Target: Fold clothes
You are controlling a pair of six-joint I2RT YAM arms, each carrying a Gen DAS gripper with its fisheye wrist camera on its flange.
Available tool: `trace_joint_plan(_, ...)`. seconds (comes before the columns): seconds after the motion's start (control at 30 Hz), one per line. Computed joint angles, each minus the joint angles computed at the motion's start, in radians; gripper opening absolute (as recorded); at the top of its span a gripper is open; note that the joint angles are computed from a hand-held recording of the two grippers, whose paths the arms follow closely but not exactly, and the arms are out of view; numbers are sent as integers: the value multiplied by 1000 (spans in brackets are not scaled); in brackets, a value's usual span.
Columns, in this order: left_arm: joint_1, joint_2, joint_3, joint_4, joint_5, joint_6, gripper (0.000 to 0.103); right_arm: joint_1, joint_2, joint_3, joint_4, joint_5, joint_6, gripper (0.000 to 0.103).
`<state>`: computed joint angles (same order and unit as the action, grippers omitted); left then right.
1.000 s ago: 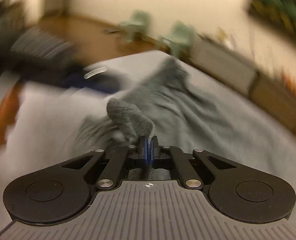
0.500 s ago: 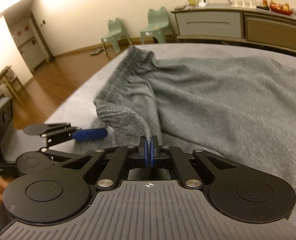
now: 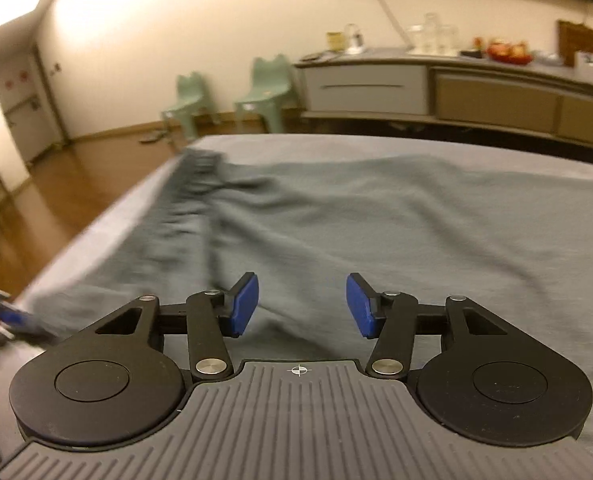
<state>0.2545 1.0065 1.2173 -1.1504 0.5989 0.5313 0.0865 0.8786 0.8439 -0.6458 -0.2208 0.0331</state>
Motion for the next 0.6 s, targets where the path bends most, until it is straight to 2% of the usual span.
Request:
trace_joint_plan(0.03, 9, 5, 10, -15, -6, -8, 20, -72, -12, 1, -31, -32, -41, 55)
trace_joint_plan(0.13, -120, 12, 18, 23, -159, -123, 22, -363, -11, 24, -119, -148, -191, 61)
trace_joint_plan(0.2, -200, 12, 27, 47, -226, -196, 25, -573, 36, 60, -157, -226, -304, 67)
trace_joint_plan(0.27, -275, 5, 24, 68, -279, -256, 41, -725, 109, 105, -169, -261, -382, 67)
trace_joint_plan(0.3, -314, 2, 18, 77, -311, -282, 42, -767, 148, 131, -163, -257, -398, 67)
trace_joint_plan(0.37, -399, 24, 12, 100, -384, -333, 42, -767, 218, 179, -163, -262, -422, 68)
trace_joint_plan(0.43, -452, 43, 7, 117, -432, -359, 38, -682, 254, 209, -154, -258, -440, 70)
trace_joint_plan(0.53, -492, 66, 3, 128, -470, -376, 28, -434, 307, 214, -45, -185, -443, 93)
trace_joint_plan(0.6, -492, 65, -4, 124, -474, -366, 27, -286, 376, 219, 70, -79, -444, 94)
